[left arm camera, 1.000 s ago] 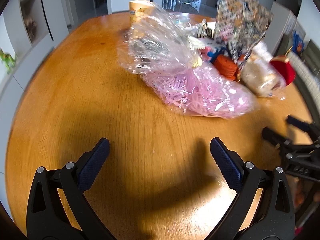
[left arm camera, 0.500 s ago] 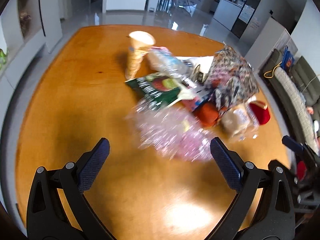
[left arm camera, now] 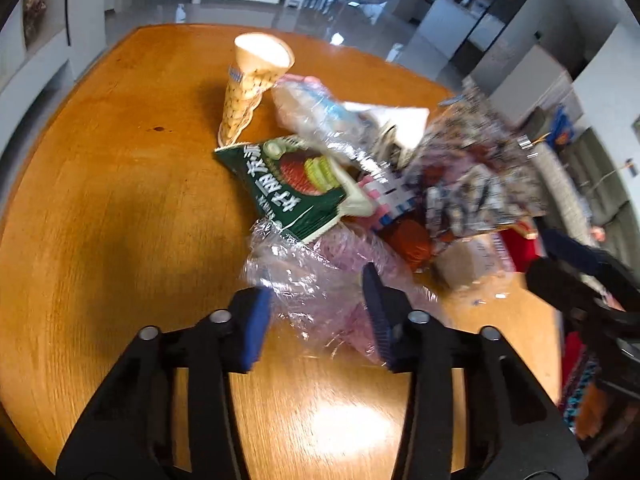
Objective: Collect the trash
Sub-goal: 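Grasp the pink shredded-paper bag with the left tool while the right tool grasps the bread bag, then carry both bags to the black bin and open both tools to drop them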
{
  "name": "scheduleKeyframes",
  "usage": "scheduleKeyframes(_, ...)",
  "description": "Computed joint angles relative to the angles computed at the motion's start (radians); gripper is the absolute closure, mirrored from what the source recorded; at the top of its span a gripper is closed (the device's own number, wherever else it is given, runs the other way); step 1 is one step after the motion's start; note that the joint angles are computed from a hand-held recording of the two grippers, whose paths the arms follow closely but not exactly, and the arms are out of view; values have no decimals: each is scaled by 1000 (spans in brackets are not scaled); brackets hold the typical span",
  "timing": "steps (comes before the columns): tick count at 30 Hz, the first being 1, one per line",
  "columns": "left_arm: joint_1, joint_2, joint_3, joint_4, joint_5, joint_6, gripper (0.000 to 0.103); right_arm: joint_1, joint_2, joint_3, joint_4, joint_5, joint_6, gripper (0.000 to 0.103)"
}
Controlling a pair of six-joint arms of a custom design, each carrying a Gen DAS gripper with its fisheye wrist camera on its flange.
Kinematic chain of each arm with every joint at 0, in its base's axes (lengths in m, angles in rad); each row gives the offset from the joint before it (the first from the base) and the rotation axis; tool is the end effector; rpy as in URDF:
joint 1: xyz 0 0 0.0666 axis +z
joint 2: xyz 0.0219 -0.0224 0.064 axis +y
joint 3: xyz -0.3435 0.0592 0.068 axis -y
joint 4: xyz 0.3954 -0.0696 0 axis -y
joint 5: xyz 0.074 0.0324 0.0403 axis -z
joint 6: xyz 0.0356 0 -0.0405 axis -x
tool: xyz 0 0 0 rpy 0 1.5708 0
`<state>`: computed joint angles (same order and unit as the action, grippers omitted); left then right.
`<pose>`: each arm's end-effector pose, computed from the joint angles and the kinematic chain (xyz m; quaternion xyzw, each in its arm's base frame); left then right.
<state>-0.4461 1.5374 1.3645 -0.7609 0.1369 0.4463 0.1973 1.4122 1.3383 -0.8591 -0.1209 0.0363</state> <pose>0.4783 -0.2346 0.3202 0.0213 0.9475 -0.1934 0.2538 0.4837 0.1007 0.3634 -0.1293 0.9392 0.0823 0.3073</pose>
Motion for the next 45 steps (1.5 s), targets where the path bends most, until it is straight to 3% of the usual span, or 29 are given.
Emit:
scheduleKeyframes(5, 24, -100, -68, 52, 76, -14, 80, -32, -5, 6, -36, 4, -13, 32)
scheduleKeyframes(9, 27, -161, -99, 78, 82, -27, 81, -45, 27, 36, -95, -8, 1, 32)
scheduleKeyframes(17, 12, -211, -101, 51, 21, -61, 81, -13, 210, 160, -182, 175, 17, 27)
scheduleKeyframes(20, 17, -218, -108, 48, 16, -68, 81, -26, 268, 188, -187, 195, -6, 17)
scheduleKeyframes(21, 19, -221, -114, 51, 15, -68, 81, -32, 273, 188, -183, 172, -7, 20)
scheduleKeyframes(22, 21, -230, -124, 53, 14, -67, 81, -42, 270, 182, -177, 126, -15, 32)
scheduleKeyframes(27, 28, -277, -169, 64, 14, -55, 81, -57, 184, 114, -172, 70, -41, 38)
scheduleKeyframes(35, 29, -433, -298, 75, -16, -25, 81, -26, -95, -64, -171, 37, -15, 38)
scheduleKeyframes(40, 43, -595, -409, 45, -65, -6, 81, 54, -206, -111, -191, 24, -2, 38)
scheduleKeyframes(45, 92, -815, -536, -44, -133, 12, 81, 201, -225, -124, -172, 5, -25, 38)
